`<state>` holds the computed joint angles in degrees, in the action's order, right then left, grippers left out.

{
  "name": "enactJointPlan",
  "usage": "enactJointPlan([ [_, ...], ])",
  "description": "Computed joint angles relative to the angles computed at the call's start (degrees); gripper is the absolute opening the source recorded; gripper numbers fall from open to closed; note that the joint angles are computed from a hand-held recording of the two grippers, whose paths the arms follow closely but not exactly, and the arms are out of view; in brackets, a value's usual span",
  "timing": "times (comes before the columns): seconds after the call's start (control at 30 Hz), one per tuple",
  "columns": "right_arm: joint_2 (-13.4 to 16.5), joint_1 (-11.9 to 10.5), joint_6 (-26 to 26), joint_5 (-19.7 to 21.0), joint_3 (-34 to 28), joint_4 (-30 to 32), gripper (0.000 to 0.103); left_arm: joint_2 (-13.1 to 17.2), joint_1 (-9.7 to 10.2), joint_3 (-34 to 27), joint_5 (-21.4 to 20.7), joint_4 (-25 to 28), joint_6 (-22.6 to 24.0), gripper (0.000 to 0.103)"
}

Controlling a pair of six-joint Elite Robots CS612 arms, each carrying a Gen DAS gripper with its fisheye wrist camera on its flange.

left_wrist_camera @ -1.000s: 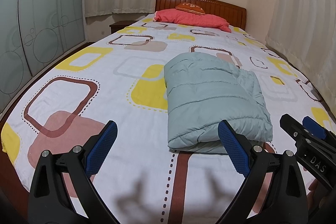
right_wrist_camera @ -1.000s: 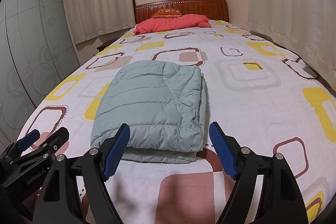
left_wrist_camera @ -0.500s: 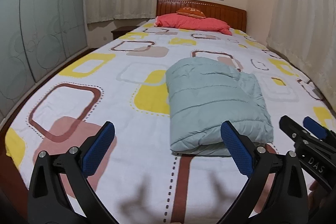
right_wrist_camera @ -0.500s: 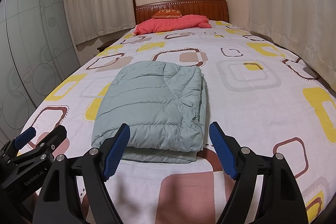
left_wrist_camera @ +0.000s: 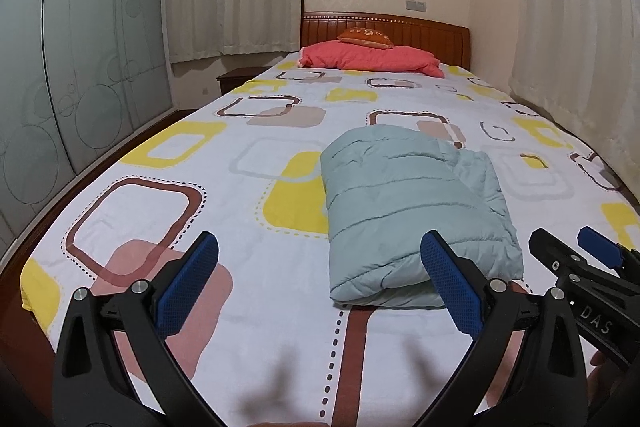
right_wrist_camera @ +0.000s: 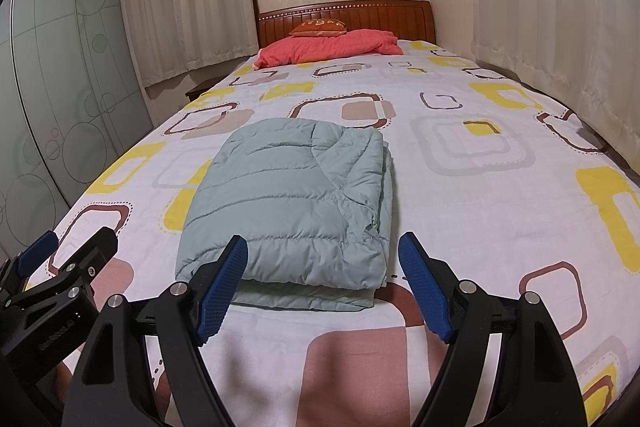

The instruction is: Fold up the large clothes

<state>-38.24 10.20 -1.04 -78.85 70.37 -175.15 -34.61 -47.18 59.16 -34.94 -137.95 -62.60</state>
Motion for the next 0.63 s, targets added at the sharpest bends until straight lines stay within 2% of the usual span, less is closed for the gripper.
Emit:
enactJointPlan([
  [0.17,0.0,0.0,-0.1,0.3,-0.1,0.4,0.077,0.5,0.00,-1.1,0.3,2.2,0.1,0.101],
  [0.3,0.1,0.0,-0.2,0.3,-0.1,0.5,0.077,0.4,0.48,-1.0,-2.9,0.9,1.0,0.101],
  [0.43,0.2,0.0,0.1,0.3,-0.2,0.7,0.077,0.5,0.79,-0.9,-3.3,1.0,-0.3,0.101],
  [0.63,0.9,-0.3,0.4,0.3,-1.1,1.8,0.077,0.6,1.89,-0.6,-6.3,1.1,-1.6,0.101],
])
